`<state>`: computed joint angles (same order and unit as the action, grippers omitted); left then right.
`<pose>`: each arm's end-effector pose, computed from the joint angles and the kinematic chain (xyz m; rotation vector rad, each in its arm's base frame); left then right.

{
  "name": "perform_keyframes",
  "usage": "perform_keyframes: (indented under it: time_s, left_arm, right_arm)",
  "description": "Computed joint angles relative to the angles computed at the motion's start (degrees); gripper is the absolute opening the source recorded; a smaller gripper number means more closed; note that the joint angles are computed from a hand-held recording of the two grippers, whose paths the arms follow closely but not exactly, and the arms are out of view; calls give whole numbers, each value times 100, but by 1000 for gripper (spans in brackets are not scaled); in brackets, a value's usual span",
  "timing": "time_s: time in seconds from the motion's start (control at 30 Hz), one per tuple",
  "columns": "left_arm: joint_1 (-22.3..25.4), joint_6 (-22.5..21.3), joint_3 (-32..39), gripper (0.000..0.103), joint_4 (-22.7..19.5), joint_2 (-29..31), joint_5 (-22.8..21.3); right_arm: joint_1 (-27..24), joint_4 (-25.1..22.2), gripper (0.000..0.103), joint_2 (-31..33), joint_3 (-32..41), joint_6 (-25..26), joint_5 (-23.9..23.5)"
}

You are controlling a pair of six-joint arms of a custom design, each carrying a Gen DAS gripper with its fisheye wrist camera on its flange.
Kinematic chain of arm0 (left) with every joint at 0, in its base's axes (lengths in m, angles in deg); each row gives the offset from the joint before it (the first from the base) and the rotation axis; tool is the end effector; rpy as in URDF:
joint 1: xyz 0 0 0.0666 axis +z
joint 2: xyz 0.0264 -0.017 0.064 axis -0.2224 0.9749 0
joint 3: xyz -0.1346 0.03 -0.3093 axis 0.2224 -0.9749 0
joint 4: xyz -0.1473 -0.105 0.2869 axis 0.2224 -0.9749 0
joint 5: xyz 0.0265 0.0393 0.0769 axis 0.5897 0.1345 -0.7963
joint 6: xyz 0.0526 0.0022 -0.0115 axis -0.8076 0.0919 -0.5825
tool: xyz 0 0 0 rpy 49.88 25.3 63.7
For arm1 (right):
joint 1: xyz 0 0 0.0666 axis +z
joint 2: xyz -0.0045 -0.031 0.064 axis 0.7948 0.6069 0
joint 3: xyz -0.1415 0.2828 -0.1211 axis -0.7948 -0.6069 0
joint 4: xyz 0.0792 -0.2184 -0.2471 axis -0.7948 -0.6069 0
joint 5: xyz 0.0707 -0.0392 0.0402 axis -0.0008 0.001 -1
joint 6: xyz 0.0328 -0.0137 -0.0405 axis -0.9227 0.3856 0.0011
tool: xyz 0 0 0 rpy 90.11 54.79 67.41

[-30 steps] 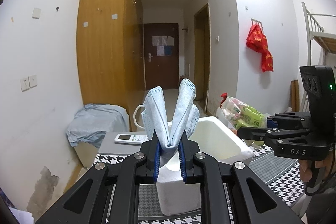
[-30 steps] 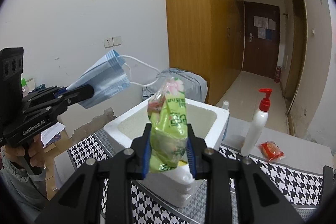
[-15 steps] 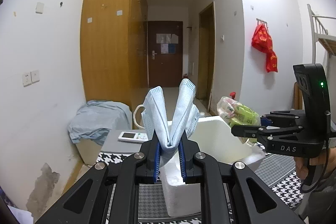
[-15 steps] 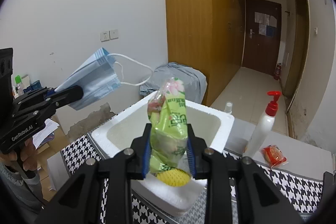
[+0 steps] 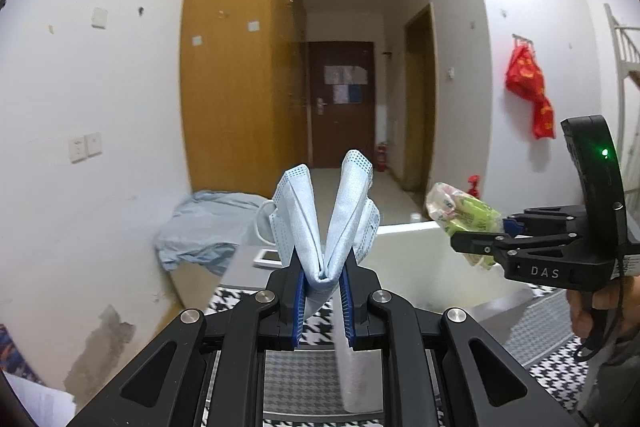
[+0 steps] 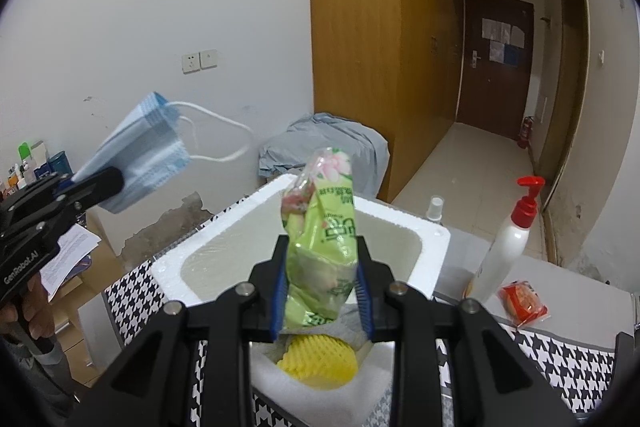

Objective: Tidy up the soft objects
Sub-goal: 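Lower the snack bag into the foam box and open the right tool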

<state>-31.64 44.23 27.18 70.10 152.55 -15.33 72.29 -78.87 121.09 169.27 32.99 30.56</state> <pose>0.4019 -0.1374 0.3985 0.3524 1.8575 -0.1992 0.4755 0.1690 0.4034 -0.3150 2.0916 0.2168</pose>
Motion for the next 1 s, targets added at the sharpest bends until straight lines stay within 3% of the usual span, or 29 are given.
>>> perform_keyframes:
  time_s: [0.17, 0.43, 0.47, 0.53, 0.6, 0.7, 0.73, 0.93, 1.0]
  left_arm:
    - [-131, -49, -11, 16, 23, -4, -226]
    - [-139, -54, -65, 16, 60, -37, -150]
    - [-126, -47, -77, 16, 49, -53, -139]
    - [-86, -42, -92, 16, 58, -60, -113]
    - [-38, -40, -74, 16, 56, -42, -98]
    - [-32, -38, -60, 16, 46, -30, -104]
    - [-38, -34, -56, 16, 42, -26, -113]
    - [-24, -16, 13, 16, -7, 31, -72]
    - [-31, -3, 44, 16, -38, 51, -62]
  right_arm:
    - [-9, -74, 34, 106, 140, -25, -2]
    - [-21, -193, 34, 331, 395, -44, 100]
    - [-21, -263, 37, 378, 464, -54, 154]
    - [-27, -284, 63, 423, 511, -80, 176]
    - [-50, -220, 71, 400, 463, -125, 90]
    - [-54, -200, 75, 374, 431, -116, 84]
    - [-56, -193, 82, 361, 420, -115, 108]
    - [-49, 72, 103, 166, 170, -104, 87]
    - [-31, 63, 103, 130, 144, -56, 124]
